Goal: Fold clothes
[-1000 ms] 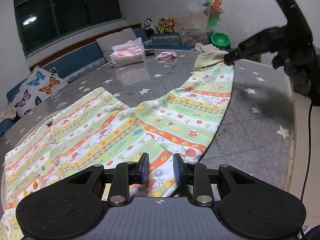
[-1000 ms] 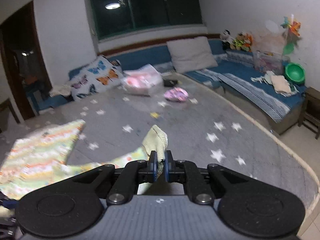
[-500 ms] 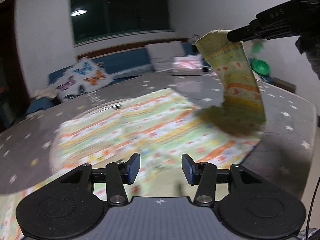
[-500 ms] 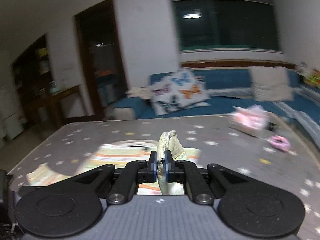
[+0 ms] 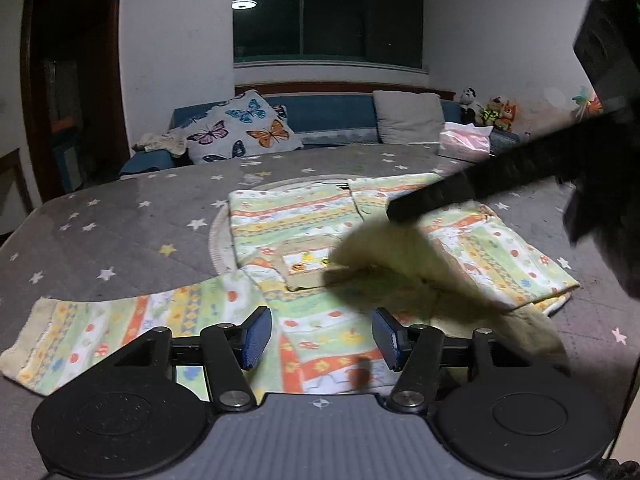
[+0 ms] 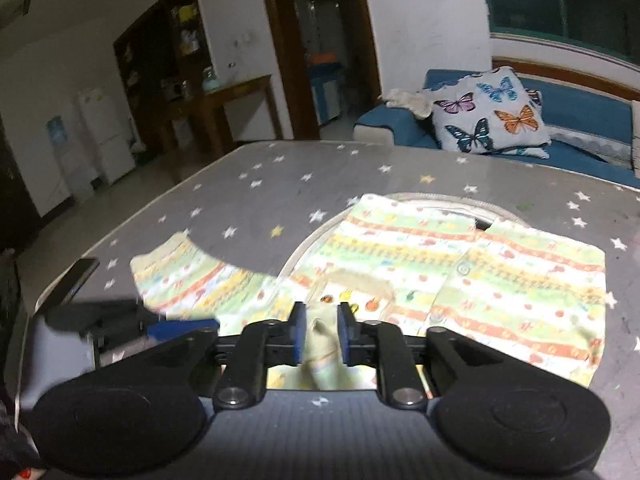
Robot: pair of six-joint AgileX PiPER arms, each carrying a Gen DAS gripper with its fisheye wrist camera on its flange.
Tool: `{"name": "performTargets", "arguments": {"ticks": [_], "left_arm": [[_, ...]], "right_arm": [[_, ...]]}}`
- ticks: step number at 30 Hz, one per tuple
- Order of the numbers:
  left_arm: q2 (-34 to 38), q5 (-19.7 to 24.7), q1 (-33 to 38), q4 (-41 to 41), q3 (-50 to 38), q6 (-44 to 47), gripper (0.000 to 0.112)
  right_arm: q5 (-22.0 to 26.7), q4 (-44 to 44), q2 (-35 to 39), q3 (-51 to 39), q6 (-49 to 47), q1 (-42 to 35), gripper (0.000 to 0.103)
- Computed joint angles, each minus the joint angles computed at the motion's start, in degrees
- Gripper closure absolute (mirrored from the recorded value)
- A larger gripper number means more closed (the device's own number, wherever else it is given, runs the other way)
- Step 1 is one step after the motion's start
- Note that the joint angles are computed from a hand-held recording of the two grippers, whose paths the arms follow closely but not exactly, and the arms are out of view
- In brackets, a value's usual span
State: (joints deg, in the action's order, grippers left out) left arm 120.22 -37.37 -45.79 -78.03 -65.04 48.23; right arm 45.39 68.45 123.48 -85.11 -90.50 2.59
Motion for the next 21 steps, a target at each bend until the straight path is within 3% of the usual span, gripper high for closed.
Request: {"name": "performTargets", "arguments": {"ticks": [4, 7, 12, 21], "left_arm": [[-0.4, -0.8, 0.4, -0.8, -0.3, 0.3, 0.052], [-0.1, -0.1, 0.8, 0.7, -1.6, -0.1, 0.053], [3.3, 4.2, 1.8, -1.8, -8.1, 6.6, 0.054], [8.9, 7.5, 3.4, -13.5, -18.2, 22.0, 0.075]], "right_arm": [[-0.4, -2.1, -1.6, 1.5, -2.8, -2.9, 0.082], [-2.3, -6.9, -0.5, 0.1, 0.5, -5.4, 0.082], [-5.5, -10.7, 3.3, -1.0, 3.6, -9.6, 0.082], [-4.0, -8.3, 6.0, -5.4, 3.3, -12.8, 0.083]]}}
